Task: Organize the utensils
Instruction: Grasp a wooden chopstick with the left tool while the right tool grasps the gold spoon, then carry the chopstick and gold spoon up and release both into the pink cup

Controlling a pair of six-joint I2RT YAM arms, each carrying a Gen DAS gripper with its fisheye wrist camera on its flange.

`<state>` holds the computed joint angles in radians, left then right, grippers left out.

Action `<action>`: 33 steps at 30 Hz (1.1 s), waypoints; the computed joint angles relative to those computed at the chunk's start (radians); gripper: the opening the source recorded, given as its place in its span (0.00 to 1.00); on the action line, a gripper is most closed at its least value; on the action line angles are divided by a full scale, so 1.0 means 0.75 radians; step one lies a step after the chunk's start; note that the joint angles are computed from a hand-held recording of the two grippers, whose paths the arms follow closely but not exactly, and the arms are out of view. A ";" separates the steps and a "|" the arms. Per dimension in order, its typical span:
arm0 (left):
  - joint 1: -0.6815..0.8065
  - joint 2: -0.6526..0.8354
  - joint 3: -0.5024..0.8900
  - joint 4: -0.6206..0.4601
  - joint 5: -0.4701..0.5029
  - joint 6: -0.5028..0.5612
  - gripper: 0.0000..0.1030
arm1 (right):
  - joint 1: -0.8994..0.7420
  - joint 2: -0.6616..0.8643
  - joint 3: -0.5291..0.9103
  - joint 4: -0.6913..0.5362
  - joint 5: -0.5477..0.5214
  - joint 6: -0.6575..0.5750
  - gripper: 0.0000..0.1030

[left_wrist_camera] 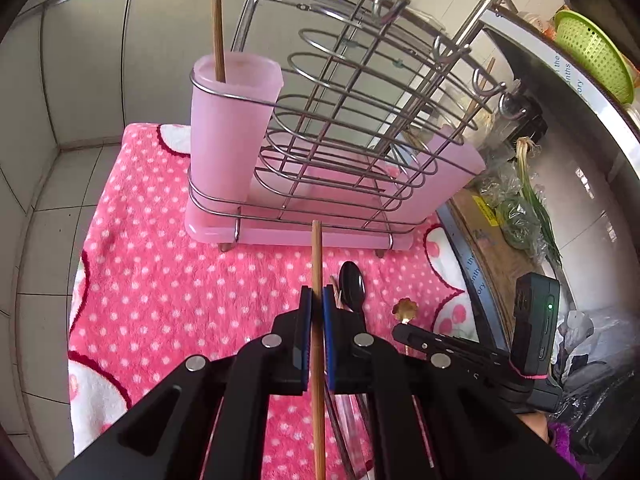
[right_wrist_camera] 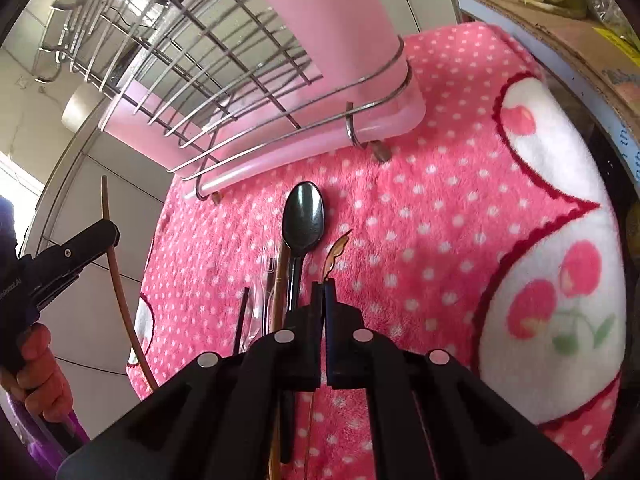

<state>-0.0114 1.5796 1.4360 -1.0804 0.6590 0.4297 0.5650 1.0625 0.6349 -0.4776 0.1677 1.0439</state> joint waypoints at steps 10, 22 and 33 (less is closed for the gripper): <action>0.138 -0.112 -0.038 0.045 0.187 -0.023 0.05 | 0.308 -0.234 0.062 -0.256 0.436 0.089 0.02; 0.269 -0.208 -0.001 0.113 0.372 -0.067 0.05 | 0.509 -0.268 0.181 -0.417 0.741 0.164 0.02; 0.303 -0.150 0.328 0.079 0.408 -0.169 0.05 | 0.279 -0.330 0.457 -0.462 0.727 -0.215 0.02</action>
